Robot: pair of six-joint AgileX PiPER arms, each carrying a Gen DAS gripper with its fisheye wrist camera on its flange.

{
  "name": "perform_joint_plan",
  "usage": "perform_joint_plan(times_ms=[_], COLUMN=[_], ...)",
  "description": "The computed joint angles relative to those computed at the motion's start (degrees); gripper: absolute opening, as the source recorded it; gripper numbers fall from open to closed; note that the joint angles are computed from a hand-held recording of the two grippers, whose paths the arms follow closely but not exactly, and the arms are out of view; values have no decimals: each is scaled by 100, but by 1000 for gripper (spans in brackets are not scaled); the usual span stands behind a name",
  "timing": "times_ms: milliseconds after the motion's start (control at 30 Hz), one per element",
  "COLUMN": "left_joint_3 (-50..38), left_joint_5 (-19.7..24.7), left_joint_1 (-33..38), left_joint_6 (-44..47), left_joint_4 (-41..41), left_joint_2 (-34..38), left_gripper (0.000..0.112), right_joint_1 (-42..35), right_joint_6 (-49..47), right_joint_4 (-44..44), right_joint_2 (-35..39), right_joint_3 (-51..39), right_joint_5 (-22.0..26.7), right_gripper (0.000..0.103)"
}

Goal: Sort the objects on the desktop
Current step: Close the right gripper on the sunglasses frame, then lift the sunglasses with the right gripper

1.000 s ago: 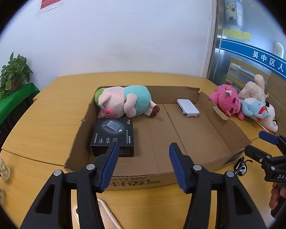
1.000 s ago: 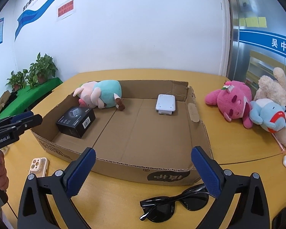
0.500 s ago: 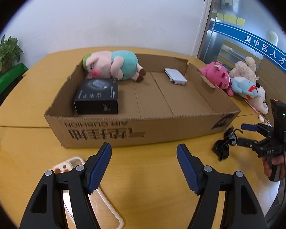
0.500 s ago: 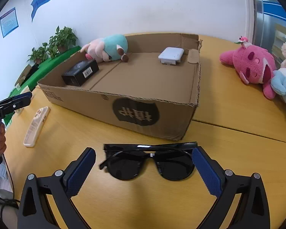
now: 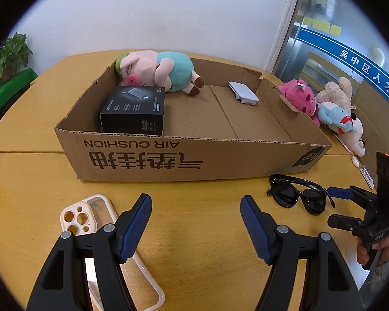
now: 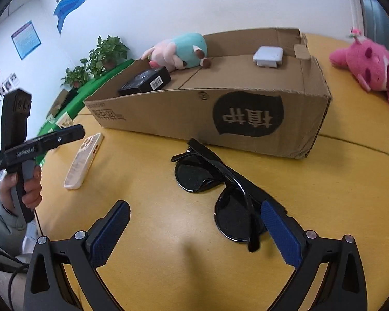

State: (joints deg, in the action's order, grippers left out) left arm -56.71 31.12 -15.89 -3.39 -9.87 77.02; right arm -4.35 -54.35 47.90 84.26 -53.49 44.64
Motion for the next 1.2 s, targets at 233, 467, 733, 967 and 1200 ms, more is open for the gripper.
perform_joint_plan(times_ms=[233,467,733,967,1200], left_joint_3=[-9,45,-324,-990,-1246], left_joint_5=[-15,-25,229,783,996], left_joint_1=[-156,-272,-277,-532,-612], left_joint_6=[114,-2,1130,2057,2343], left_joint_4=[-168,-128,-1620,-2796,-3377], left_joint_2=[91,100,537,1298,1838], left_gripper=[71,71,71,71,53], right_joint_1=[275,247,953,1758,2174], right_joint_6=[836,1313,2748,4215,4638], right_joint_4=[-986,-1018,-1189,-1837,-2029], right_joint_2=[-85,268,-246,-485,-503], right_joint_3=[-129,-122,458,776,820], right_joint_5=[-806,-473,-953,-1678,-1890], right_gripper=[88,30,23,20,19])
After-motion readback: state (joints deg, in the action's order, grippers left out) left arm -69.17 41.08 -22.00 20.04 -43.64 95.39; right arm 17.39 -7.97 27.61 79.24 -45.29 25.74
